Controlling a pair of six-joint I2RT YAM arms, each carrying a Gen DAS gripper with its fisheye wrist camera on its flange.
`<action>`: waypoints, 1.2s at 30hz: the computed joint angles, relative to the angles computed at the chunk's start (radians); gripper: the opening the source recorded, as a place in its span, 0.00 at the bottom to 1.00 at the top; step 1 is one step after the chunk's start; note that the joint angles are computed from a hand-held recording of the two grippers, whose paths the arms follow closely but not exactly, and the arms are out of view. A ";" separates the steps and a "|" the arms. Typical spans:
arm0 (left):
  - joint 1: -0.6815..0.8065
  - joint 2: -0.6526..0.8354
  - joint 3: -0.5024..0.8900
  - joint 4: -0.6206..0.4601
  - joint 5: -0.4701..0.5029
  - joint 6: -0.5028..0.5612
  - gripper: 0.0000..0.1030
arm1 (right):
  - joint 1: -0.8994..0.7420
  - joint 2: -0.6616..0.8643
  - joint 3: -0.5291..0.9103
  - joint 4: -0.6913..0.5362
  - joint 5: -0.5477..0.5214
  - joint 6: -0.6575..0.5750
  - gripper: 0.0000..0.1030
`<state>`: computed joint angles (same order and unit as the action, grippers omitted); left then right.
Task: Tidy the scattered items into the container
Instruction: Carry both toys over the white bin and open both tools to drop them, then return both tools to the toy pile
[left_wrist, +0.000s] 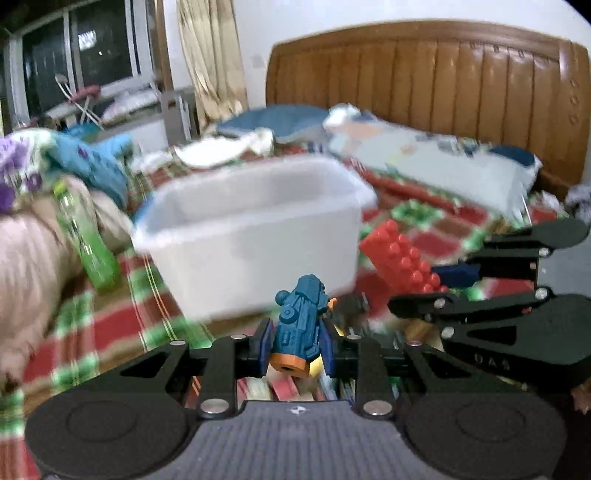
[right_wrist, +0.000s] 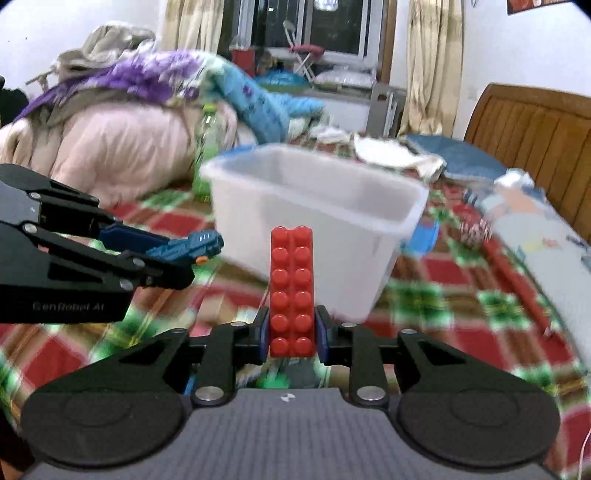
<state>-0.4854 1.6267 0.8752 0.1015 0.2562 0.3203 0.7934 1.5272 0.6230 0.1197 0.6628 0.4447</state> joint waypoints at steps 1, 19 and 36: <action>-0.003 0.014 0.034 -0.001 -0.007 -0.004 0.29 | -0.020 0.004 0.020 0.004 -0.002 -0.028 0.27; -0.046 0.478 0.693 -0.134 -0.153 -0.075 0.29 | -0.357 0.232 0.308 0.064 -0.207 -0.238 0.27; -0.069 0.484 0.643 -0.055 -0.291 -0.053 0.78 | -0.341 0.268 0.304 0.087 -0.142 -0.260 0.62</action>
